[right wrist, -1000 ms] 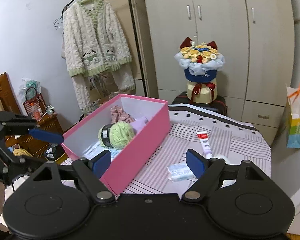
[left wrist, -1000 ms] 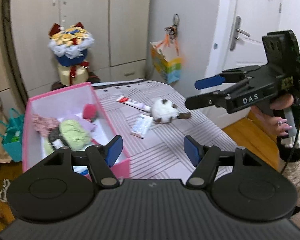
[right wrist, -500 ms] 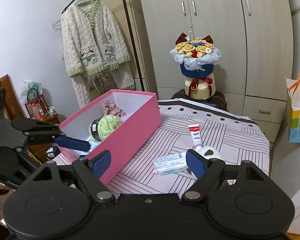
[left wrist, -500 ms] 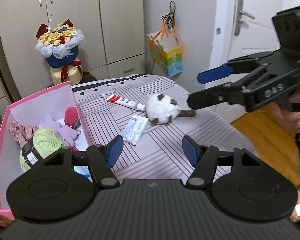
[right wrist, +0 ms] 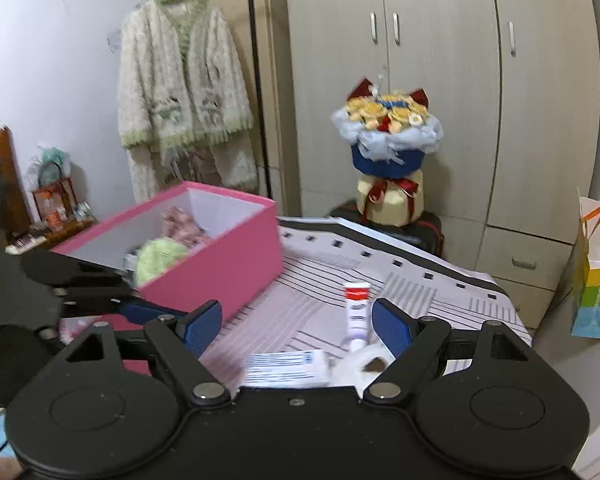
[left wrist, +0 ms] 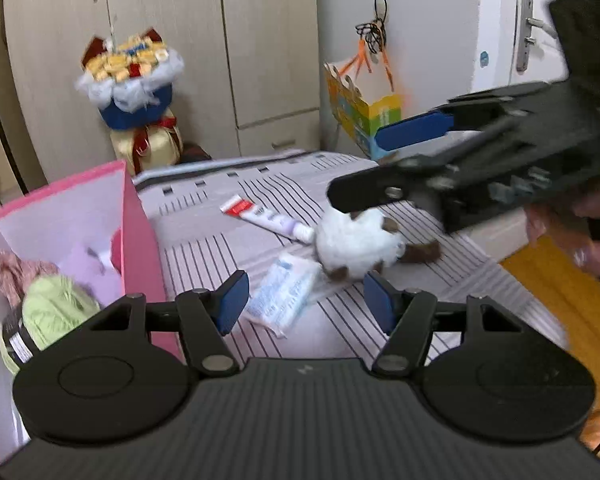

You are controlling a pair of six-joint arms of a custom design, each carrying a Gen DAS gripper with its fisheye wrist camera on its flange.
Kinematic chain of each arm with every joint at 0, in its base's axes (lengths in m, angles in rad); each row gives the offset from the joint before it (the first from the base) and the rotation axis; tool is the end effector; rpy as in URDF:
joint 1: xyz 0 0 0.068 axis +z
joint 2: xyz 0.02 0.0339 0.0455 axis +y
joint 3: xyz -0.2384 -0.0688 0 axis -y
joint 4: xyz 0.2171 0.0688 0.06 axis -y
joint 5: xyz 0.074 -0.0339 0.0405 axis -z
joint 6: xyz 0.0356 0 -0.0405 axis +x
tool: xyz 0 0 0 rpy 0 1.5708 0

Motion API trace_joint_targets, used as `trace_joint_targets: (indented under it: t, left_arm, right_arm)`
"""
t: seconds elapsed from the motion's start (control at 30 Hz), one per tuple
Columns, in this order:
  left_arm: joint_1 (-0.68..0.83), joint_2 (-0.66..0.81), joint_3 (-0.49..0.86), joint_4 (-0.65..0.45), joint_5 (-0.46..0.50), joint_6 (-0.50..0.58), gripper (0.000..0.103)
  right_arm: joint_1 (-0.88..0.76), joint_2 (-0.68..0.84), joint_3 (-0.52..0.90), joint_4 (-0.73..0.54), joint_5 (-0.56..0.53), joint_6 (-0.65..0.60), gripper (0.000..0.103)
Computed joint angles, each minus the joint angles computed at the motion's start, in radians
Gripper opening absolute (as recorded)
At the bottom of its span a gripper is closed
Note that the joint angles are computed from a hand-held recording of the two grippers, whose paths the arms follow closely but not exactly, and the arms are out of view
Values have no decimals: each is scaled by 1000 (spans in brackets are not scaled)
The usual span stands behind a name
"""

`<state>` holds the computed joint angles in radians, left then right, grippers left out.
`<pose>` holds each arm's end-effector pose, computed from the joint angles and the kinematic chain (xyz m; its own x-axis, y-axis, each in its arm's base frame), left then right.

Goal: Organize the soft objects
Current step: 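Grasp the white tissue pack with the left tool while the right tool grasps the Colgate toothpaste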

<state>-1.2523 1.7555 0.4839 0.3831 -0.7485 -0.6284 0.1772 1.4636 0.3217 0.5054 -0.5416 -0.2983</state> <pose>0.1007 -0.2281 0.0804 -0.5267 0.2218 -0.8206 0.3114 0.9486 0.0566 0.2167 0.0574 0.1159 -0.3949 -0.3266 -0.8587 -0.7064 0.7056 0.0565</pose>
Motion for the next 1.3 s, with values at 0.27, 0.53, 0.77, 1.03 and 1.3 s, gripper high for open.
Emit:
trace_joint_targets:
  t: [0.27, 0.53, 0.77, 1.03, 1.3]
  left_arm:
    - [93, 224, 110, 137, -11, 113, 63]
    - [205, 387, 237, 153, 58, 112, 63]
    - [201, 495, 311, 139, 41, 72, 63]
    - [219, 530, 345, 130, 59, 70, 66]
    - [258, 512, 302, 196, 153, 47, 46]
  right_arm:
    - [-17, 353, 434, -342, -52, -111, 85]
    - [27, 585, 730, -561, -5, -176, 80]
    - [63, 729, 900, -624, 57, -171, 68]
    - [81, 840, 1022, -667, 95, -145, 47]
    - [109, 816, 971, -610, 144, -156, 29]
